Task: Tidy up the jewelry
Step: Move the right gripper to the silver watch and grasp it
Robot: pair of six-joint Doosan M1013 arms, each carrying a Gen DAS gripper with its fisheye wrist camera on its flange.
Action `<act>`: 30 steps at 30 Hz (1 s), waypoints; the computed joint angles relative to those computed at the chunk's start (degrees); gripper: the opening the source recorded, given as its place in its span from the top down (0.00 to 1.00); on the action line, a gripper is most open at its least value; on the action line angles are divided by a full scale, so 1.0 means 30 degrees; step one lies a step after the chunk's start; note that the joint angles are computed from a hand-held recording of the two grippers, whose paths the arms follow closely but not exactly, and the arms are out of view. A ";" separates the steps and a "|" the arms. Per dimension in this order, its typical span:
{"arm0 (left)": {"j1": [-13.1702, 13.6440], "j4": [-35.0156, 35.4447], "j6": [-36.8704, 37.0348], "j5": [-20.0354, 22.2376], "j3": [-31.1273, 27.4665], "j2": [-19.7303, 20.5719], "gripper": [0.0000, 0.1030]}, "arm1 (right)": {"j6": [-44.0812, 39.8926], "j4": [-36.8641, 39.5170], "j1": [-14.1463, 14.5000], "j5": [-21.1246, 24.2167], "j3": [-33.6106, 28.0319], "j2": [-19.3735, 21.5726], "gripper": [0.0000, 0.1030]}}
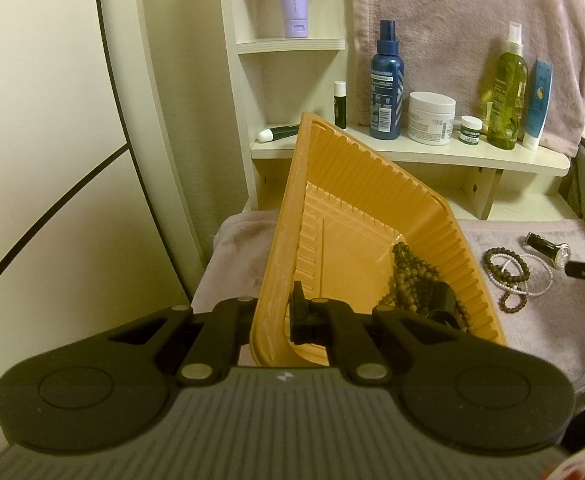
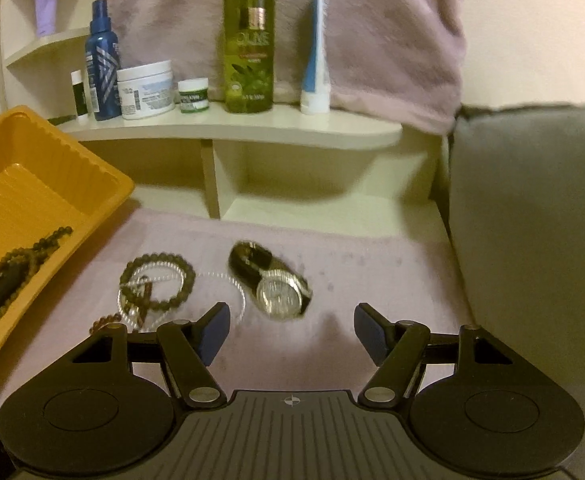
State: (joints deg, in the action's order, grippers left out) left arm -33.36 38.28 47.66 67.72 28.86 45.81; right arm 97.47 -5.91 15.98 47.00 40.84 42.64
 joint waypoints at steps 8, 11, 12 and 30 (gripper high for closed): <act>0.0032 -0.0096 0.0013 0.0017 0.0041 -0.0042 0.95 | -0.2455 -0.1052 0.0283 0.1054 -0.1858 0.1294 0.48; 0.0035 -0.0063 0.0011 0.0003 0.0060 -0.0045 0.95 | -0.2748 -0.1149 0.0279 0.1122 -0.1969 0.1443 0.49; 0.0041 -0.0064 -0.0013 0.0019 0.0068 -0.0049 0.95 | -0.2871 -0.1195 0.0282 0.1056 -0.1961 0.1454 0.49; 0.0013 -0.0014 -0.0092 0.0024 0.0109 -0.0067 0.95 | -0.1908 -0.1585 0.0440 0.0256 -0.0511 0.0536 0.62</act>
